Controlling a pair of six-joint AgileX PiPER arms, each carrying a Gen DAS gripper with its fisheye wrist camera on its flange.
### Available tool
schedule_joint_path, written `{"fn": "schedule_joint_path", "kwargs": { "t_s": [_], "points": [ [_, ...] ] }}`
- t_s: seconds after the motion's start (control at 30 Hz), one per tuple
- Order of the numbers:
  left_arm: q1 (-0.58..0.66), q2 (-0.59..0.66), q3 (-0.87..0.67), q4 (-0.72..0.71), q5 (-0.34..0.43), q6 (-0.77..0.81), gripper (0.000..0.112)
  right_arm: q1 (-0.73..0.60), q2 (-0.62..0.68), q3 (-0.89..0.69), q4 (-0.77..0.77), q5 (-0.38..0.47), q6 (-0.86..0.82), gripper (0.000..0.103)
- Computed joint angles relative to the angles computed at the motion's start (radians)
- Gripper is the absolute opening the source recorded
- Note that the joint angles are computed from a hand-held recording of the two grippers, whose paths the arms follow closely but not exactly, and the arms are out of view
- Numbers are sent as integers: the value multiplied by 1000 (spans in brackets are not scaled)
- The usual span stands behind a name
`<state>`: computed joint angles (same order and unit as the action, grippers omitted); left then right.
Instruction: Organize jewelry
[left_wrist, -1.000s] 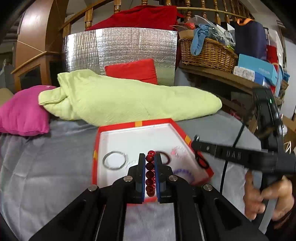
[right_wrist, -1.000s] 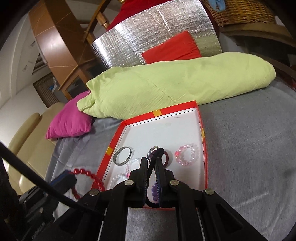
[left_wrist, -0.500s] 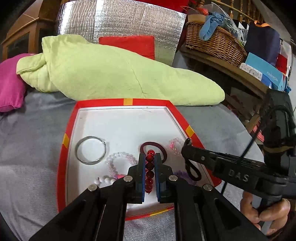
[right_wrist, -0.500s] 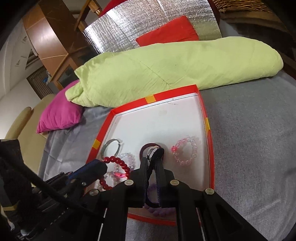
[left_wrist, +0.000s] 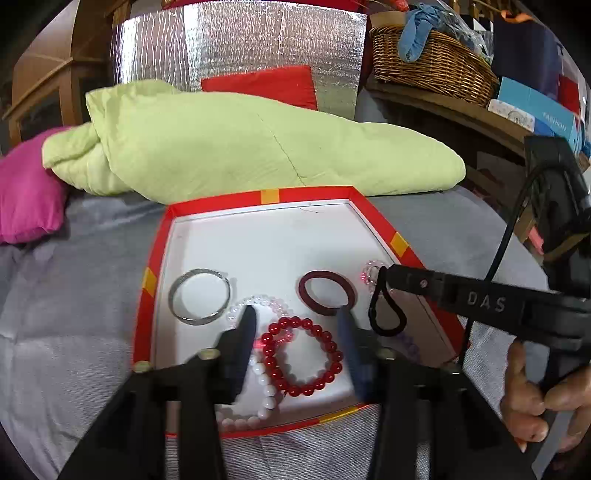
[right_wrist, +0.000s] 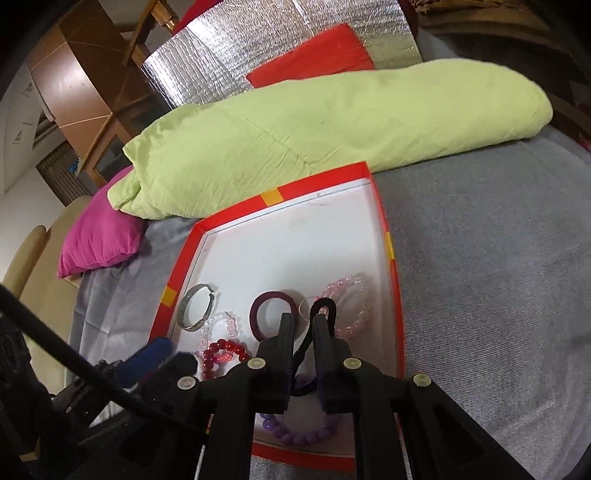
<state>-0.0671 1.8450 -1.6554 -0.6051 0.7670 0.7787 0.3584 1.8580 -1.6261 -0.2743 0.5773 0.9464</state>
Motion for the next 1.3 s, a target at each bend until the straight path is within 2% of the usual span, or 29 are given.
{"fn": "schedule_joint_path", "kwargs": {
  "t_s": [0.1,0.13,0.23,0.37,0.53,0.7,0.8,0.9,0.97,1.03,1.13,1.2,1.3],
  "points": [
    [-3,-22,25,12,-25,5,60,5,-22,16,-12,-3,16,15],
    [-3,-31,38,20,-40,1,65,11,-30,21,-34,5,33,20],
    [-4,-51,58,49,-66,-18,68,37,-55,28,-108,44,87,31],
    [-6,-87,95,113,-117,-69,76,63,-83,40,-140,87,110,50],
    [0,-132,142,222,-189,-171,79,124,-113,53,-238,179,149,52],
    [-20,-178,184,555,-241,-531,82,207,-146,74,-379,275,221,55],
    [-16,-233,248,631,-283,-597,82,264,-169,94,-456,331,272,59],
    [7,-306,319,599,-310,-565,82,333,-183,108,-536,415,306,60],
    [23,-351,351,562,-301,-527,82,385,-205,139,-583,466,342,61],
    [38,-391,382,536,-286,-492,82,419,-224,153,-599,496,360,62],
    [68,-465,468,508,-315,-448,82,475,-259,189,-642,533,423,66],
    [102,-494,500,422,-309,-363,82,521,-270,208,-677,575,467,69],
    [162,-502,509,259,-258,-227,82,556,-267,218,-690,600,494,70]
  ]
}}
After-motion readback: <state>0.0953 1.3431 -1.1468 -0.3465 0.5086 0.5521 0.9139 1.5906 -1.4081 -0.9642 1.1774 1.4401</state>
